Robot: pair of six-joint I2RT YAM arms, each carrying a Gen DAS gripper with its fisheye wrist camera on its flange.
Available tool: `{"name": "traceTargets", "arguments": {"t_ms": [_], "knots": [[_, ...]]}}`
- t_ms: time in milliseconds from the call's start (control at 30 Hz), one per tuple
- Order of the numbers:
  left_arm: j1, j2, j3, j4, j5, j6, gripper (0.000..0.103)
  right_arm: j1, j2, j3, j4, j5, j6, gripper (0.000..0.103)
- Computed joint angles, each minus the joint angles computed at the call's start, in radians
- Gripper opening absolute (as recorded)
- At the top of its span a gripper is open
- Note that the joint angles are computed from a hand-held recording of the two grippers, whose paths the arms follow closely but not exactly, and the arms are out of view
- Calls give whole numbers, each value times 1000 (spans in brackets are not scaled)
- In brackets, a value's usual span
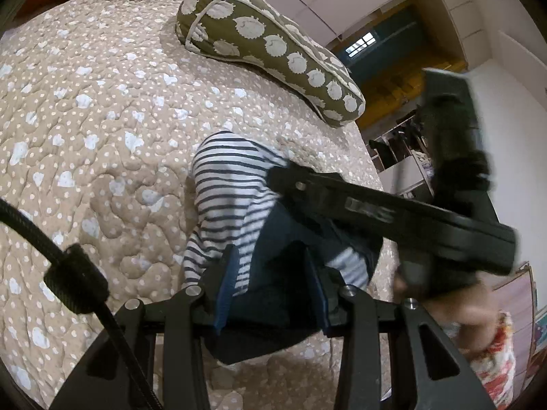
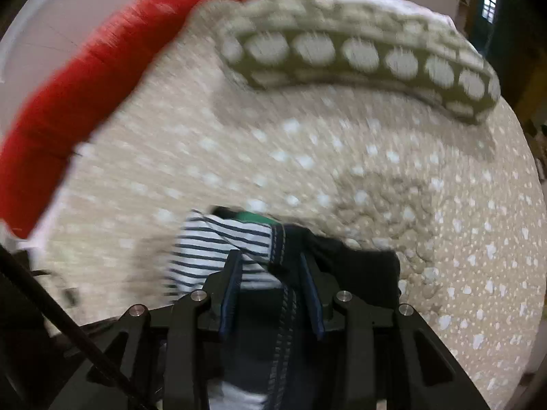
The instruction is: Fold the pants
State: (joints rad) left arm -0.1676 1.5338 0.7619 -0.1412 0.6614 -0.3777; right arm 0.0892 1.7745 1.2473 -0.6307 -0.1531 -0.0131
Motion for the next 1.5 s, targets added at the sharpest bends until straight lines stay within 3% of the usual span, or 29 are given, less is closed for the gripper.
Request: {"name": "traceTargets", "arguments": {"t_ms": [133, 333, 567, 700, 833, 1000, 1133, 1267, 1367, 1500], "knots": [[25, -2, 4, -5, 47, 1, 38, -111, -196, -178, 193, -154, 111, 39], [103, -70, -22, 23, 84, -19, 43, -200, -455, -392, 233, -107, 69, 39], [111, -63, -27, 35, 28, -32, 46, -252, -497, -594, 265, -149, 89, 44], [98, -57, -26, 37, 13, -33, 48, -337, -535, -628, 235, -226, 76, 59], [77, -90, -39, 45, -41, -24, 48, -377, -550, -640, 227, -281, 98, 59], [-15, -240, -98, 42, -265, 7, 53, -392, -761, -737, 182, -265, 90, 60], [-138, -453, -191, -11, -540, 38, 63, -471, -947, -829, 92, -305, 41, 63], [-328, -744, -266, -177, -868, 14, 86, -618, -1092, -907, -24, -419, -44, 65], [-479, -883, -254, -340, -1073, -40, 92, -655, -1195, -918, -115, -447, -109, 64], [-561, -948, -206, -530, -1189, -173, 95, -693, -1327, -890, -243, -474, -170, 70]]}}
